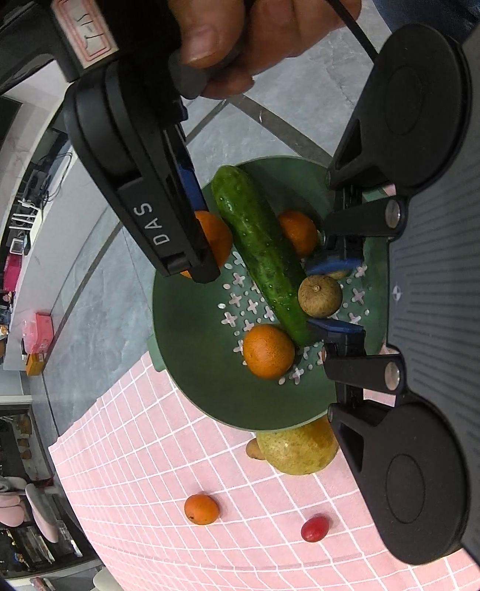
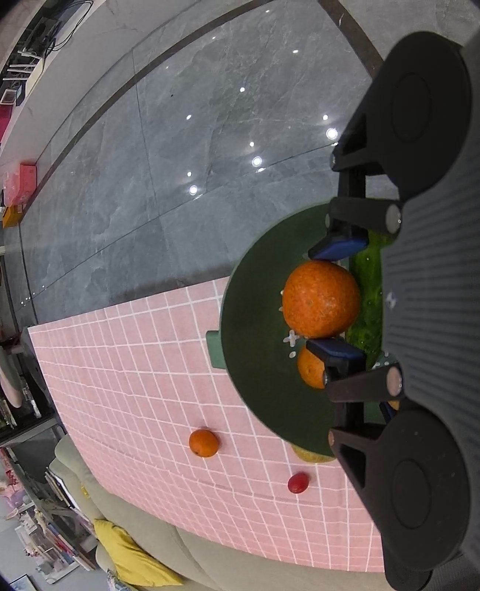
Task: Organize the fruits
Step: 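Carry the brown fruit and mandarin into the green colander and open both tools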
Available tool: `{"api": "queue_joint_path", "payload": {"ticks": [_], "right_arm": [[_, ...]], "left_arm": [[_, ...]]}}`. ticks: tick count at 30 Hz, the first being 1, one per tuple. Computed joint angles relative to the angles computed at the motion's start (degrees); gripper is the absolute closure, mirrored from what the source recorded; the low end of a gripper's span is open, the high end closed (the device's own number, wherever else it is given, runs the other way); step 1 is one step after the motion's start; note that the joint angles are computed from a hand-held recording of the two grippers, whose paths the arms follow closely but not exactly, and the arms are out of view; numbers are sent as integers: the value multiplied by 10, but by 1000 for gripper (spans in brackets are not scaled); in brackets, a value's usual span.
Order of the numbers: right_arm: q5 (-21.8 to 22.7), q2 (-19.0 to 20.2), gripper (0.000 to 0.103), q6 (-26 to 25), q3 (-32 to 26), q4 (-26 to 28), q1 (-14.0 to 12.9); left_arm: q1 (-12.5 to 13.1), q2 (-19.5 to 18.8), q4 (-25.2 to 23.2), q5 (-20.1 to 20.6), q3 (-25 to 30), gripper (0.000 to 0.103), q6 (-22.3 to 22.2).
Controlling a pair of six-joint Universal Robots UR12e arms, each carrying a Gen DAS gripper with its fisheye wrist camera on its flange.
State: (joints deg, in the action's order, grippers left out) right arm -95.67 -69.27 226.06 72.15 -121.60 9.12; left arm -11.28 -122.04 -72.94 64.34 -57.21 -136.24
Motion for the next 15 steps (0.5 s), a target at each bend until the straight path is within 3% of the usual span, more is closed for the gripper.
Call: {"api": "queue_joint_path", "payload": {"ticks": [1, 3, 15], "right_arm": [[-2, 1, 58, 0, -2, 4, 0], [-7, 1, 51, 2, -2, 1, 1], [-37, -9, 49, 28, 15, -55, 3]], "left_arm": [[0, 1, -2, -1, 0, 54, 1], [2, 3, 4, -4, -4, 48, 5], [35, -1, 36, -51, 10, 47, -19]]}}
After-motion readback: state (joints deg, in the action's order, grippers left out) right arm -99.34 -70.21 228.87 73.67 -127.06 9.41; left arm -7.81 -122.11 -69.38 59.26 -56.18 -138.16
